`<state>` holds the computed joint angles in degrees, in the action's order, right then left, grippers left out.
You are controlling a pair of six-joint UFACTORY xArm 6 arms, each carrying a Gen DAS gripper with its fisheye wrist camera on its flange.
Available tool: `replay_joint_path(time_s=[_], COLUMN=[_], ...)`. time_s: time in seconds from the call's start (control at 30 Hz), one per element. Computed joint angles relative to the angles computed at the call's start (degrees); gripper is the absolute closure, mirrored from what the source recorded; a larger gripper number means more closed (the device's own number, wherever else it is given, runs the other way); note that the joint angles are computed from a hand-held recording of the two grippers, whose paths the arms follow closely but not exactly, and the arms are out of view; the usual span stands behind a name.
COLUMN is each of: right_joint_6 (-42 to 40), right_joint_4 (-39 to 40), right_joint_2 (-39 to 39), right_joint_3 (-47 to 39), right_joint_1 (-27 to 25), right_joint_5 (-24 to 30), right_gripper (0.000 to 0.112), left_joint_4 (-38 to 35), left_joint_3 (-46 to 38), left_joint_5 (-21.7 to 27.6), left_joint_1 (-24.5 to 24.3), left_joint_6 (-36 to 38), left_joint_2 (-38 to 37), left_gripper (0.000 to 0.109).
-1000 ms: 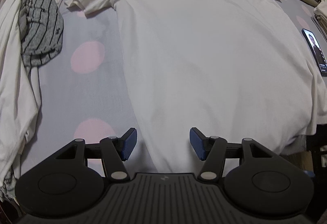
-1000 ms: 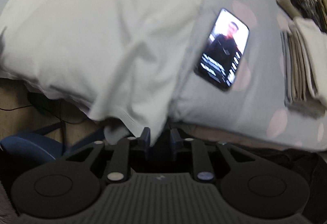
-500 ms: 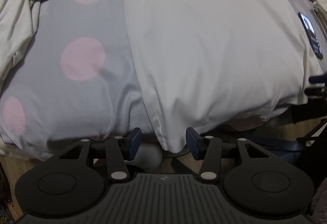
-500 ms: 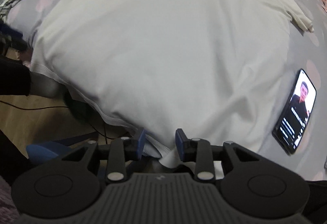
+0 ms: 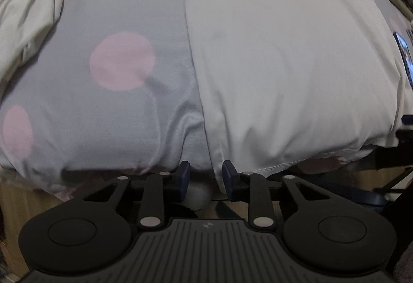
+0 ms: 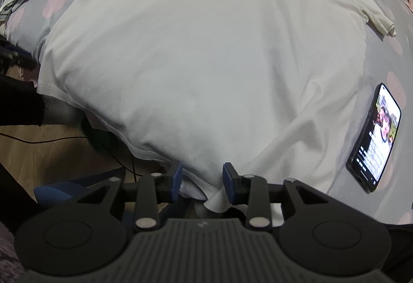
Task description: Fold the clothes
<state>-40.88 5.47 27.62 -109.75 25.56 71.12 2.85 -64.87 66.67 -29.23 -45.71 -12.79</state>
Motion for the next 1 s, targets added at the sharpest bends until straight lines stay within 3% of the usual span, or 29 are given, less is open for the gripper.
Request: replay_joint_path(time_s=[0.37, 0.53, 0.63, 0.8, 0.97, 1.0], right_joint_6=[0.41, 0.61, 0.50, 1.87, 3.65, 3.90], right_joint_4=[-0.75, -0.65, -0.61, -1.45, -3.25, -3.72], right_joint_2=[-0.02, -0.68, -0.92, -0.64, -0.17, -0.16], right_joint_3=[0.40, 1.54, 1.86, 1.49, 1.16, 1.20], right_joint_1=[0.45, 0.48, 0.47, 0.33, 0.84, 0.95], right_joint_5=[-0.34, -1.14, -1.31, -0.98, -0.52, -0.54], right_gripper=[0.074, 0.074, 0.074, 0.071, 0.071, 0.071], left_joint_4=[-2.33, -2.14, -2.43, -5.38, -3.89, -4.72], left_joint_3=[-1.34, -0.72, -1.27, 2.01, 1.41, 1.73], left_joint_5=[-1.19, -1.11, -0.55, -2.26, 5.54, 5.28], left_joint_1=[-0.60, -0.13, -0.57, 0.65, 1.12, 1.75], left_joint_6=[4.58, 4.58, 4.10, -1.70, -2.62, -2.42], left_joint_2=[4.42, 4.21, 2.74, -7.02, -6.64, -5.88], left_gripper=[0.084, 0.105, 0.107, 0.107, 0.107, 0.107])
